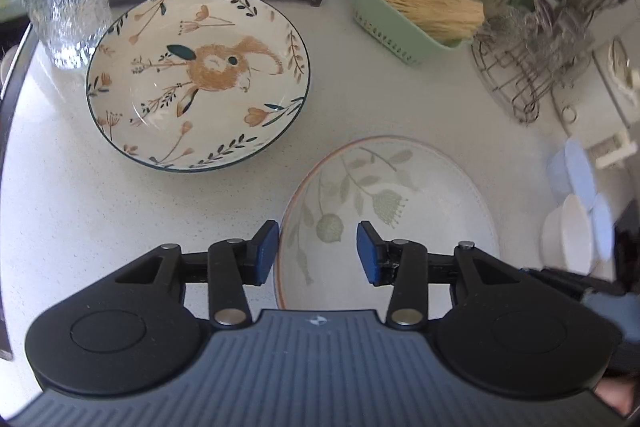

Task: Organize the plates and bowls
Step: 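Lift the leaf-print plate and carry it over the rose-print plate, then lower the leaf-print plate onto the rose-print plate and open the left tool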

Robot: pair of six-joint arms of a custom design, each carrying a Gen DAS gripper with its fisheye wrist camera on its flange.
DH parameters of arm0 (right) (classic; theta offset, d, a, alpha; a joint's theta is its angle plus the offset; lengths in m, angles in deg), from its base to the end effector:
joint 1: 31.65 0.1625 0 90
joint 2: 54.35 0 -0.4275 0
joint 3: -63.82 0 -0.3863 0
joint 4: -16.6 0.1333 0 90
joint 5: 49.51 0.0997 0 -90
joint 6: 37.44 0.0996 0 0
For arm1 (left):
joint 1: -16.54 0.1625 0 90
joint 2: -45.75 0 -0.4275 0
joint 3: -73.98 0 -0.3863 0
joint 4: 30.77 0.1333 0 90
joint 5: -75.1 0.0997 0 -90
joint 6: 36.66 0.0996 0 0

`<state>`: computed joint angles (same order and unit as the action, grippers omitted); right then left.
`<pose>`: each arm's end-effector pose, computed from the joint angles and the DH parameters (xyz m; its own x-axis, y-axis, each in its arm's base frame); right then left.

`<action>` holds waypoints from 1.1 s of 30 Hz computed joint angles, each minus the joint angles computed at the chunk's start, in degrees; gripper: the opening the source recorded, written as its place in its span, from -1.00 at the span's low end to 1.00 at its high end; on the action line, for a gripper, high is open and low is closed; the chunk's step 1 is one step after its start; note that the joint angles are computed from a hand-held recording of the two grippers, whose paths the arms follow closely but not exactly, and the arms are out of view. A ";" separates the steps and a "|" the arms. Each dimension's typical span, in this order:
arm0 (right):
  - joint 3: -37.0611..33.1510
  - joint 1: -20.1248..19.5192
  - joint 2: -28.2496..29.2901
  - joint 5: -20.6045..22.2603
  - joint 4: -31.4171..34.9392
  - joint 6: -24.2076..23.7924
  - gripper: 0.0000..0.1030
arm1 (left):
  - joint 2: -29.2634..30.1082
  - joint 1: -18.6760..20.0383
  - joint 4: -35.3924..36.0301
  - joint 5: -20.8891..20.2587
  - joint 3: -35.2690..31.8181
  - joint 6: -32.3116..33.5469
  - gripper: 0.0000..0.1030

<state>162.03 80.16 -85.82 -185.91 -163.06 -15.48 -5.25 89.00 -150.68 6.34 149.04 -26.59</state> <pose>0.2930 -0.5675 0.0063 -0.8189 0.3250 0.4730 -0.0388 0.7910 -0.6106 -0.0586 -0.7475 0.2550 -0.8336 0.4078 -0.3727 0.4525 0.8910 -0.0373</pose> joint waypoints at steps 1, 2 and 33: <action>-0.43 0.21 0.25 -0.66 0.59 -0.17 -0.63 | 0.14 0.24 0.57 -0.60 -0.58 -0.27 -0.07; -0.63 0.28 0.46 -0.83 0.58 -0.38 -0.63 | 0.18 0.38 0.86 -0.98 -0.84 -0.14 -0.07; -0.82 7.36 -2.12 -6.08 -5.02 -5.18 -0.65 | -12.88 -7.14 -10.13 2.77 13.41 1.26 -0.07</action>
